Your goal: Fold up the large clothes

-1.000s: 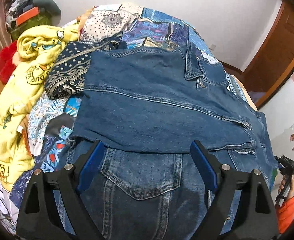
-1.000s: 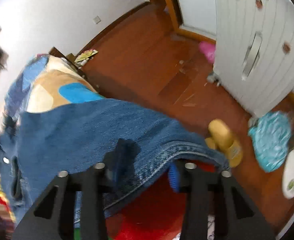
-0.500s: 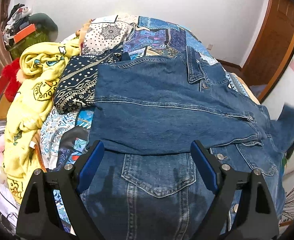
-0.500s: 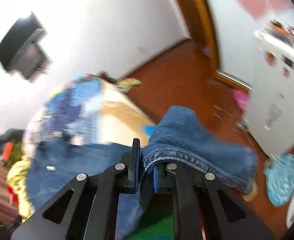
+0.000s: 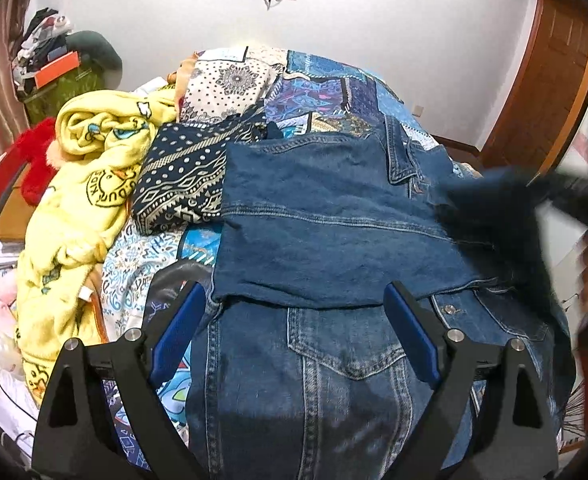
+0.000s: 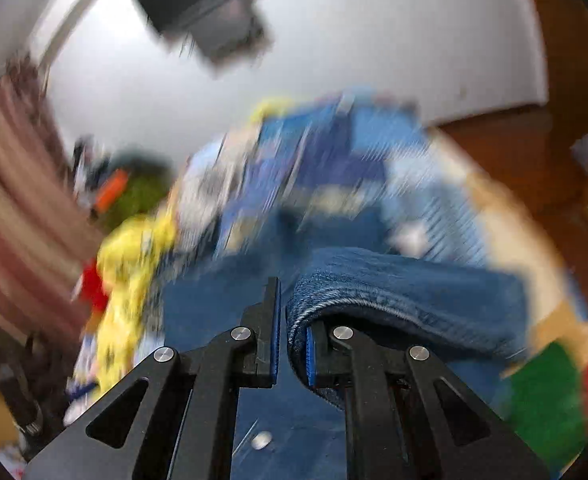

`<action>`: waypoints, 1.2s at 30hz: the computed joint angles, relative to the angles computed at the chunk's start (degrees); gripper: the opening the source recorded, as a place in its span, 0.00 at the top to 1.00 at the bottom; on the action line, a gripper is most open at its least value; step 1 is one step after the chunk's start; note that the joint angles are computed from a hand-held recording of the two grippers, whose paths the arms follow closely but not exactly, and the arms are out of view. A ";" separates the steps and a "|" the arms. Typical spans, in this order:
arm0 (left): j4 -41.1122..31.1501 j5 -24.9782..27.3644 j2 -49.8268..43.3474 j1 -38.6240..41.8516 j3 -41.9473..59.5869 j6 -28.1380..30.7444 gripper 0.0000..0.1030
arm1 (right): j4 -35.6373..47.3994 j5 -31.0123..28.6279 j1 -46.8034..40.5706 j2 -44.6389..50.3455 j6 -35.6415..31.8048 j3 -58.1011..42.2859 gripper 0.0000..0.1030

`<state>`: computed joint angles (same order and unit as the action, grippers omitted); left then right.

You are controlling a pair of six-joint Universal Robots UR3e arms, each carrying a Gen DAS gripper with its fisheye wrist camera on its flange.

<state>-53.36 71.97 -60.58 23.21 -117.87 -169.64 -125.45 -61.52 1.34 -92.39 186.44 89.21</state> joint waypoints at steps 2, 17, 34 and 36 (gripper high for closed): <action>-0.95 0.00 0.49 0.02 -0.29 0.43 0.12 | 1.89 -1.37 3.44 3.34 -1.00 1.27 0.91; 6.09 10.86 -17.98 -21.22 15.56 -7.16 0.12 | 14.47 -1.26 -2.91 -11.47 -16.94 9.75 0.70; -10.74 18.52 -67.44 -47.59 73.37 -2.12 0.12 | 24.16 0.24 -34.03 -30.69 -32.03 25.75 0.51; -14.99 18.71 -73.18 -48.52 81.38 -1.41 0.12 | 25.28 -0.35 -35.41 -31.28 -33.66 26.79 0.51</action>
<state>-68.35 90.68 -133.76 -25.31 -36.49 -171.05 -100.17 -61.87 -34.07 -123.67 152.78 116.00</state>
